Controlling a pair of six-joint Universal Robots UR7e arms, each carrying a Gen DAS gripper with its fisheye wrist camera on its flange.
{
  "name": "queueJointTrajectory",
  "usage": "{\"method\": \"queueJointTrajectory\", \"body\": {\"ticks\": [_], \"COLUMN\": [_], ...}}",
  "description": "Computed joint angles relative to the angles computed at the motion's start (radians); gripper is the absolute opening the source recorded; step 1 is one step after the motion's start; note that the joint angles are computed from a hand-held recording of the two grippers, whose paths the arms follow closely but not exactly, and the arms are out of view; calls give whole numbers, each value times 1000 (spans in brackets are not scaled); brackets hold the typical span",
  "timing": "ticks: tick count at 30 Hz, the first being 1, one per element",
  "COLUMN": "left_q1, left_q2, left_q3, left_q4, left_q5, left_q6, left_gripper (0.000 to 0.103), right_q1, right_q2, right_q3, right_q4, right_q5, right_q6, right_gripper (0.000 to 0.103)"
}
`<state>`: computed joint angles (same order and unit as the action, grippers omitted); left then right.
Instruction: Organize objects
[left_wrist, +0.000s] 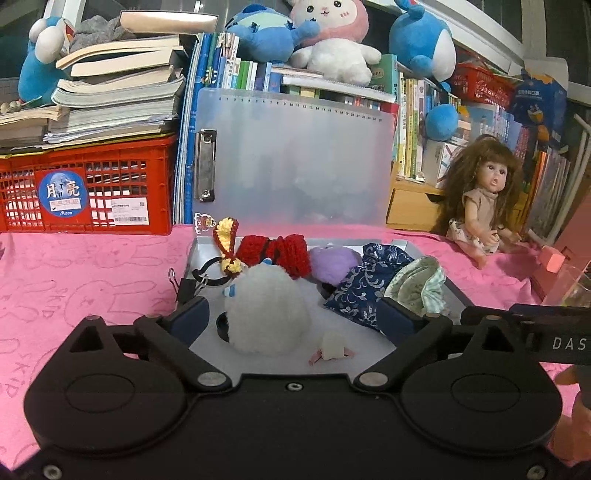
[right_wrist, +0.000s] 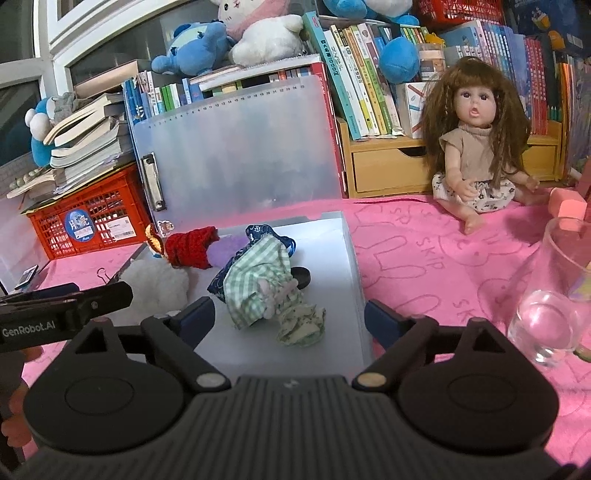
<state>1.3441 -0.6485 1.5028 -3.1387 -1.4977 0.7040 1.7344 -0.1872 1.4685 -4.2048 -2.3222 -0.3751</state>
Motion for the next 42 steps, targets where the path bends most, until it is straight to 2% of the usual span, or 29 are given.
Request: {"method": "queueJointTrajectory", "body": {"ticks": [6,15,22,42], "left_q1": [-1,3,11,39], "left_q2": [-31,-75,-102,-114], "left_q3": [38,97,130,195], "left_q4": [-7,-13,-12,-72], "left_q5": [-6,-15,-13,106], "left_q6": [0,11,9,55], "left_gripper": [101,103,103,103], "right_q1": [13,32,41,37], "right_q2": [4,17,26,66], "right_q3": [10,19,31,53], "right_q4": [-22,-50,-57,-46], "right_q5": [-6,-22,-33,-72], "right_q6": [-10,-48,-42,18], "right_gripper": [103,103,103,103]}}
